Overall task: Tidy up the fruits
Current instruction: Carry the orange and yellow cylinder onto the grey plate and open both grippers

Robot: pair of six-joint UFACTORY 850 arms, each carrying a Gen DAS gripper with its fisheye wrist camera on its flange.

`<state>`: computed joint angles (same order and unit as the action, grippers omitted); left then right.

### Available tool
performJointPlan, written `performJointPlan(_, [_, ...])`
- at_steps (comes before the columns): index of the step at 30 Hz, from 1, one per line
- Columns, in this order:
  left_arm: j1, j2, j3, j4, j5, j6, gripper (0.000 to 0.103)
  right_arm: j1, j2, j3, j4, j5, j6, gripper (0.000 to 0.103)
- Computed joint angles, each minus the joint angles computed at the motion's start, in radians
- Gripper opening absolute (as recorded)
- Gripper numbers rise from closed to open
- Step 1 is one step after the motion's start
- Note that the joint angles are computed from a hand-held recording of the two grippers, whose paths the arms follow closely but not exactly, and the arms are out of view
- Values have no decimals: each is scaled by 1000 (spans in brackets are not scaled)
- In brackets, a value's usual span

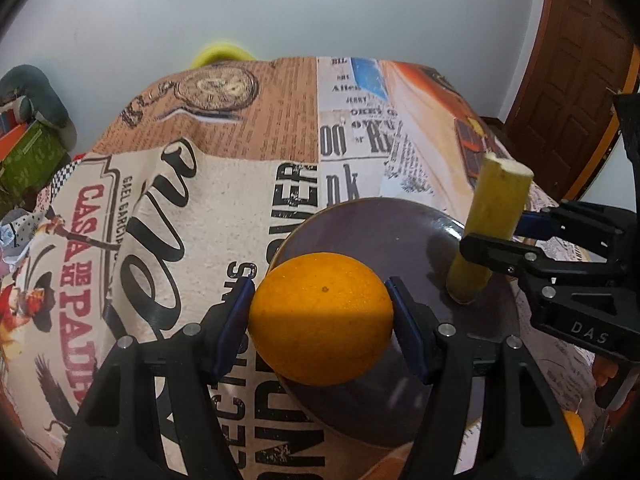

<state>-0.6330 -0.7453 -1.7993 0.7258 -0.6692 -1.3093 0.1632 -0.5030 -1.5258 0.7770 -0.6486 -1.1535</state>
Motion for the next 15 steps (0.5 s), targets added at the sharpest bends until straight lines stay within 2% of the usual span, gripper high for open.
performJointPlan(6, [16, -22, -20, -68, 14, 52, 66, 19, -23, -31, -50, 5, 9, 34])
performJointPlan(15, [20, -34, -40, -97, 21, 83, 67, 21, -58, -82, -75, -37, 46, 35])
